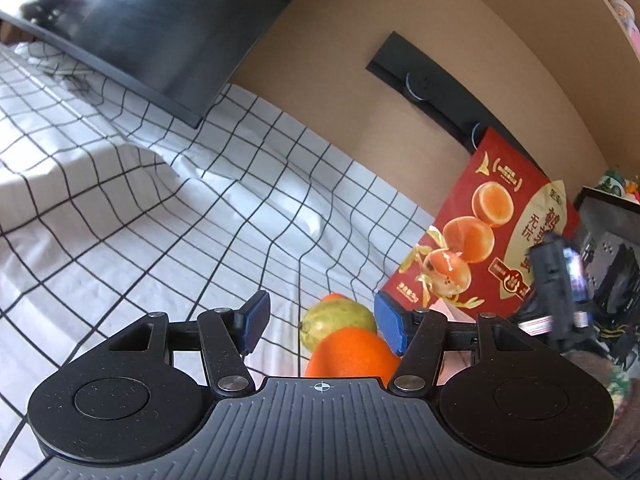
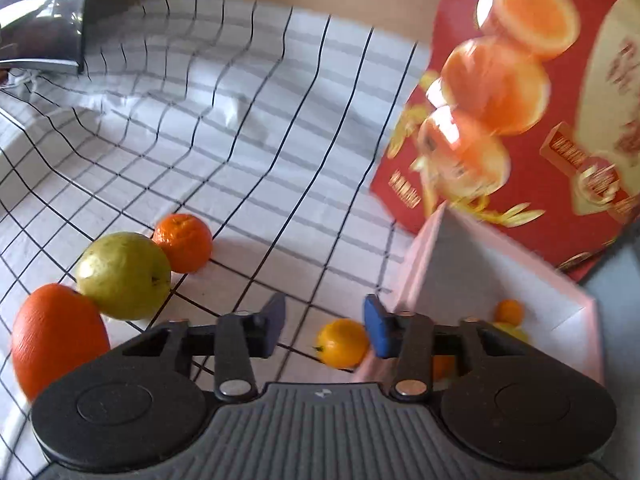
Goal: Organize fruits
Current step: 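Grasp the small yellow tangerine with the right gripper while the left gripper moves to the large orange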
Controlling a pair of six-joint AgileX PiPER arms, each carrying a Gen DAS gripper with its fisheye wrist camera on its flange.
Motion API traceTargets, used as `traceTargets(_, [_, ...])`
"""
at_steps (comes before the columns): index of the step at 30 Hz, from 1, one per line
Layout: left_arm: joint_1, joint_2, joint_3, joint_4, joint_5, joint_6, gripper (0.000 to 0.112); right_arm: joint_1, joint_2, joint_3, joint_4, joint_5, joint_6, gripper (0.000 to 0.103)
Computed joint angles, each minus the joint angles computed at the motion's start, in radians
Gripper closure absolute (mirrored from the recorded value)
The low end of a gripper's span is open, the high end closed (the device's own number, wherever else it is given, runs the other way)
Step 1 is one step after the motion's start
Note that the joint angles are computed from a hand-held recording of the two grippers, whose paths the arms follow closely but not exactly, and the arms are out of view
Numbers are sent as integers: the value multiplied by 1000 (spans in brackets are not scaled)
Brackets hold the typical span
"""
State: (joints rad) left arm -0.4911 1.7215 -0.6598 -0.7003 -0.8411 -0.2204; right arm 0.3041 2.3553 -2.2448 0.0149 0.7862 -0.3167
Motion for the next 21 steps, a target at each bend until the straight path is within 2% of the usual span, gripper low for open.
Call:
traceTargets(1, [0,1,3,1,-5,-8,49,11,45,-69,-37,36,26,70])
traceTargets(4, [1,3,9,2,-17,-25,49,50,104,-127,-205,24,125,72])
traceTargets(5, [1,4,10,1,-19,-26,49,54,128,-174,-205,58,120,72])
traceTargets(7, [1,5,9,-5,-18,-26,49,34,124,-212,-108,132,77,70])
traceTargets(9, [2,9,2,-12,-12,-17,49,-17,43,-139,92,173,-17,70])
traceTargets(10, [-5,10,-2,-28,-10,-1,49,-43,-10,-67,180,158,-70,70])
traceTargets(11, [-6,11,-6,-34,-8,8,49,-58,-71,33,228,105,-115,70])
traceTargets(14, [-19,19,-16,-54,-10,32,49,-66,-204,266,280,-39,-226,70])
traceTargets(17, [-26,26,-25,-62,-6,55,49,-49,-234,367,252,-132,-250,70])
traceTargets(21, [-34,27,-26,-69,-17,67,49,8,-191,349,60,-217,-115,70])
